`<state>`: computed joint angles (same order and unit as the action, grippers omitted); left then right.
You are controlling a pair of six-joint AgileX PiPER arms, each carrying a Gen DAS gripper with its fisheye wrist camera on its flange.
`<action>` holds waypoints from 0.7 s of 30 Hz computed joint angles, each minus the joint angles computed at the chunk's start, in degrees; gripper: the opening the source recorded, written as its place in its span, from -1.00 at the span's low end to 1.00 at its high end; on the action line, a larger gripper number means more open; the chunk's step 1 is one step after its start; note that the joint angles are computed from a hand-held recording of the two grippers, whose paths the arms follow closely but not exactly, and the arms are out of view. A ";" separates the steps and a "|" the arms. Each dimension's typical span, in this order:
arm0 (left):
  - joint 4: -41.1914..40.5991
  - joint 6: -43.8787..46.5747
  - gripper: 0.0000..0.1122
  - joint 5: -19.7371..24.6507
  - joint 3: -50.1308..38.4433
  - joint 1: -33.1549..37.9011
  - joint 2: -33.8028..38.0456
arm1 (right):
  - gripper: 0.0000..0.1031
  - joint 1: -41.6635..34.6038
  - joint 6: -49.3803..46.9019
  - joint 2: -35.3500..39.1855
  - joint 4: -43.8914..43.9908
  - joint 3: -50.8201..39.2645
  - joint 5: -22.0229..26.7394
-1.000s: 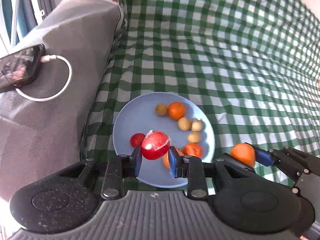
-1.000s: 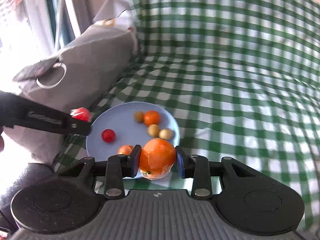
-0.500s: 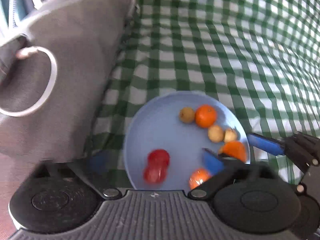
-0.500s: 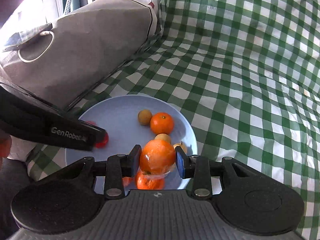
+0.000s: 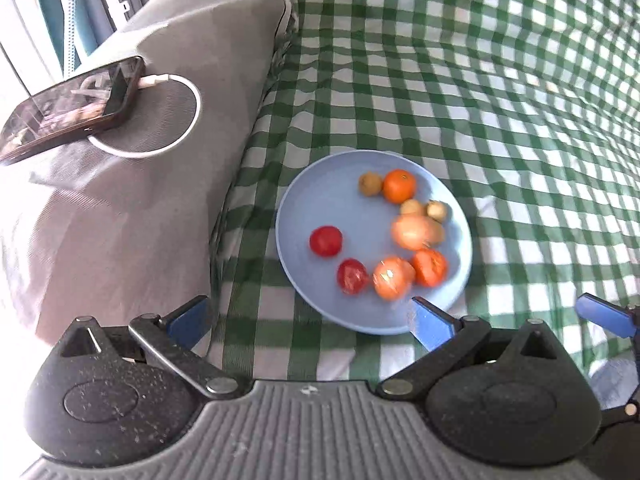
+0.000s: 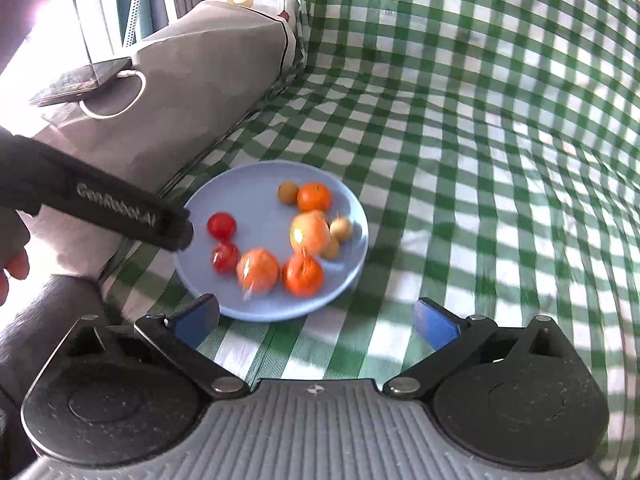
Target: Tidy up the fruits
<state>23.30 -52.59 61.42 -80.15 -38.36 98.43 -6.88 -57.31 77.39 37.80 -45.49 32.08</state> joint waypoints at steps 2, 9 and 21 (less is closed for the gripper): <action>1.14 -1.50 0.83 0.90 1.18 -1.97 -1.92 | 0.99 -0.81 0.23 -3.45 -0.64 2.10 0.62; 5.81 -7.17 0.83 4.75 3.59 -8.31 -6.03 | 0.99 -3.96 0.80 -12.31 -1.18 5.59 2.39; 7.14 -9.91 0.83 7.06 5.61 -13.11 -9.14 | 0.99 -8.51 0.02 -19.26 0.58 6.77 5.97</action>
<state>30.43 -62.51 68.48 -74.54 -51.48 89.29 -15.39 -57.30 58.12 38.38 -38.72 38.06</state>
